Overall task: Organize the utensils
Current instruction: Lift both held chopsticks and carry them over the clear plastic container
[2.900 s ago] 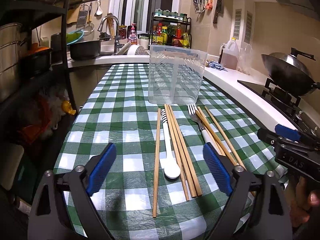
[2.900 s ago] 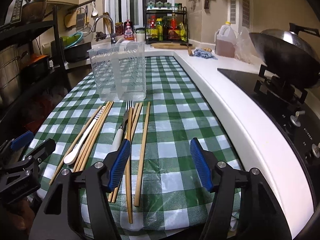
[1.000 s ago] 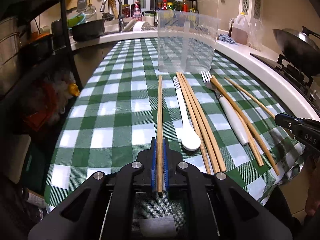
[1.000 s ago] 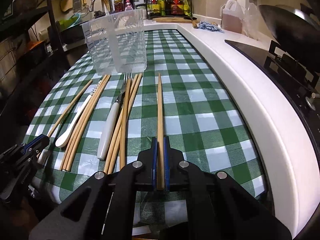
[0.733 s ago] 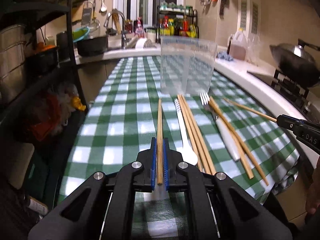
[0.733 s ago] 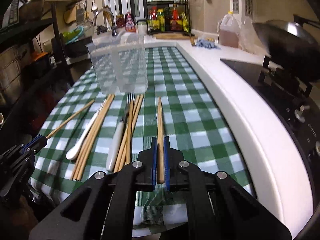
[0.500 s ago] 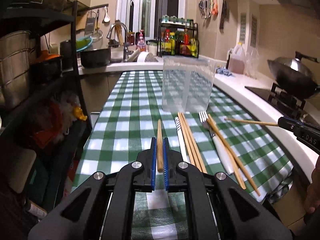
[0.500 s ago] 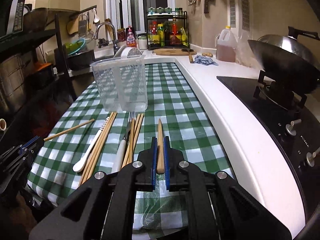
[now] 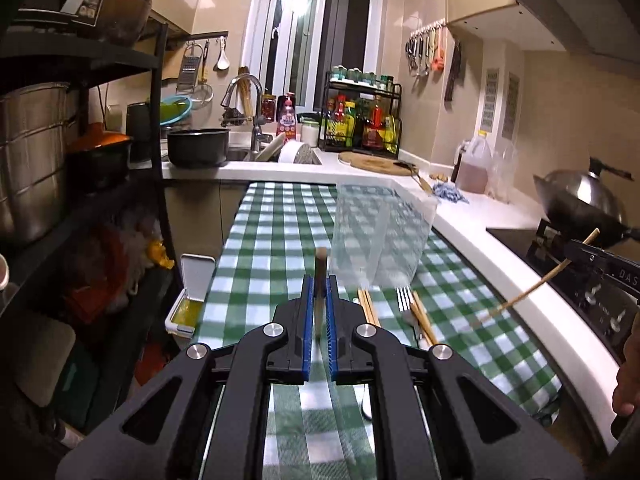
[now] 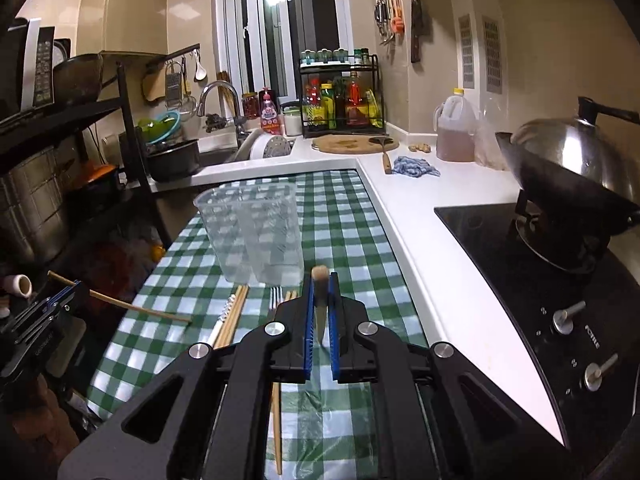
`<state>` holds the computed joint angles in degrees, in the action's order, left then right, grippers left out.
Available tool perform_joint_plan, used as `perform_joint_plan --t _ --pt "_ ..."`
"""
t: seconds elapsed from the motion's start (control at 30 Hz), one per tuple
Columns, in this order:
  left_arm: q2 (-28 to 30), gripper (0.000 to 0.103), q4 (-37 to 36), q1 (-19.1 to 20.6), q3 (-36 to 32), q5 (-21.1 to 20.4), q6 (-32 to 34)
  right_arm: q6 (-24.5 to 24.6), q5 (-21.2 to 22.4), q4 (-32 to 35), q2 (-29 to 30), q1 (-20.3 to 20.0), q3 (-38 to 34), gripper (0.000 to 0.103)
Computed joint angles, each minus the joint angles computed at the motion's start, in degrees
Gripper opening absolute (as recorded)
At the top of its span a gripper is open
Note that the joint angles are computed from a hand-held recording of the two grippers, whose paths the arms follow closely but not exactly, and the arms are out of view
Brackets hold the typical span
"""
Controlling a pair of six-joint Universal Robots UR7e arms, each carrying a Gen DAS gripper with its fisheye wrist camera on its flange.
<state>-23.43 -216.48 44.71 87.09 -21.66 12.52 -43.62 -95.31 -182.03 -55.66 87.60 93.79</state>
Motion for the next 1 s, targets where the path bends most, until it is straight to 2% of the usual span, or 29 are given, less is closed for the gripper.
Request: perform_joint_plan --t 0.13,0.27,0.47,0.73,0.9,1.0 --pt "-1.6 0.006 4.7 0.1 -1.2 -0.1 -2.3 2.5 -0.5 3.9 0.5 1.5 -3.0 0.007" --pt "-3.6 0.006 13.4 0.5 -2.0 0.2 -9.2 5.0 -0.3 8.7 1.5 2.4 -6.9 0.007" --pt "-4.0 0.006 19.4 0.6 -5.4 1.7 -11.6 8.3 -0.9 16.1 3.8 3.3 -14.1 0.007" --pt "-4.3 0.006 23.6 1.1 -9.6 1.4 -12.5 7.6 -1.4 26.0 7.3 4.4 -22.8 0.007" --pt "-6.1 0.006 31.0 1.7 -9.1 0.2 -20.9 6.8 -1.8 28.7 9.2 4.7 -25.8 0.007" --pt "-5.9 0.006 32.9 1.7 -9.6 0.6 -22.4 6.9 -1.5 29.3 9.5 4.6 -26.5 0.007"
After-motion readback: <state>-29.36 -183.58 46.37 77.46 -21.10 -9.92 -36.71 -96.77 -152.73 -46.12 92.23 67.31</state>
